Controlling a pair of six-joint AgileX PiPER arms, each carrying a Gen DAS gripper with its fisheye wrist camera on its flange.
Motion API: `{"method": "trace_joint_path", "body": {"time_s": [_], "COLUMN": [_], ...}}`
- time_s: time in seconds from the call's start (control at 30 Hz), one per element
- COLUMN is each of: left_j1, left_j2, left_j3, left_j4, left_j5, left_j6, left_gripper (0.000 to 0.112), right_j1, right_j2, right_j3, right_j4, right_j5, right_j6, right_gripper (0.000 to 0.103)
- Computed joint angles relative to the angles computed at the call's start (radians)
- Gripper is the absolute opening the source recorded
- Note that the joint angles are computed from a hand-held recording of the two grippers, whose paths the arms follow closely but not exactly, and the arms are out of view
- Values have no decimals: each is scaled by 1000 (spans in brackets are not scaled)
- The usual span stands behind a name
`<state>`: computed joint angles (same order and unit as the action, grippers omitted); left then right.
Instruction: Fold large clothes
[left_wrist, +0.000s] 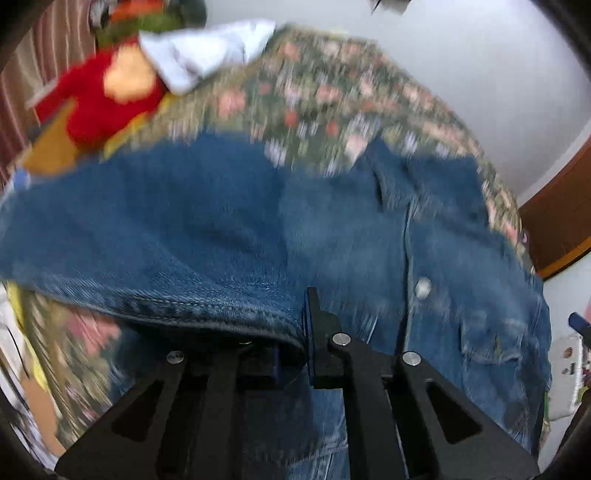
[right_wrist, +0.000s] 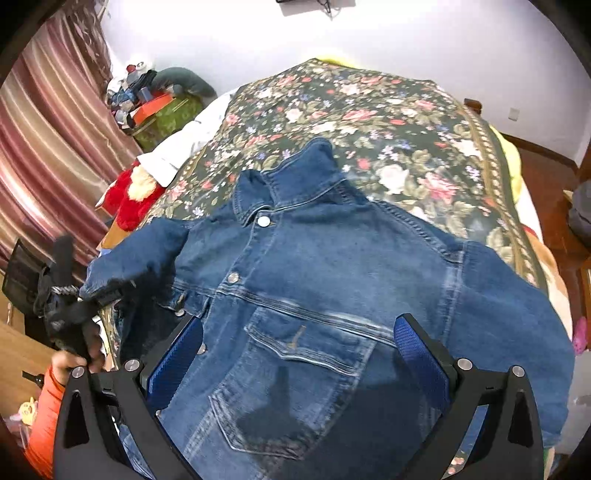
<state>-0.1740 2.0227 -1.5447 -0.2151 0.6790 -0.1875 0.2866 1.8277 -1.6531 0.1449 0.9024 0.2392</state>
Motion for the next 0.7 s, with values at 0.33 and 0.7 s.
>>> {"method": "trace_joint_path", "body": {"time_s": [0.33, 0.7], "left_j1": [216, 480], "left_j2": [-211, -151], "left_j3": [267, 282], "left_j4": [-450, -685], "left_j5": [-4, 31], "left_j6": [362, 452], "left_gripper": [59, 60], "right_j1": [0, 67], "right_j2": [8, 75], "right_j3": [-8, -108], "right_j4": [12, -18], "right_j5": [-3, 34], "right_j6": [-4, 25], "right_gripper": [103, 103]}}
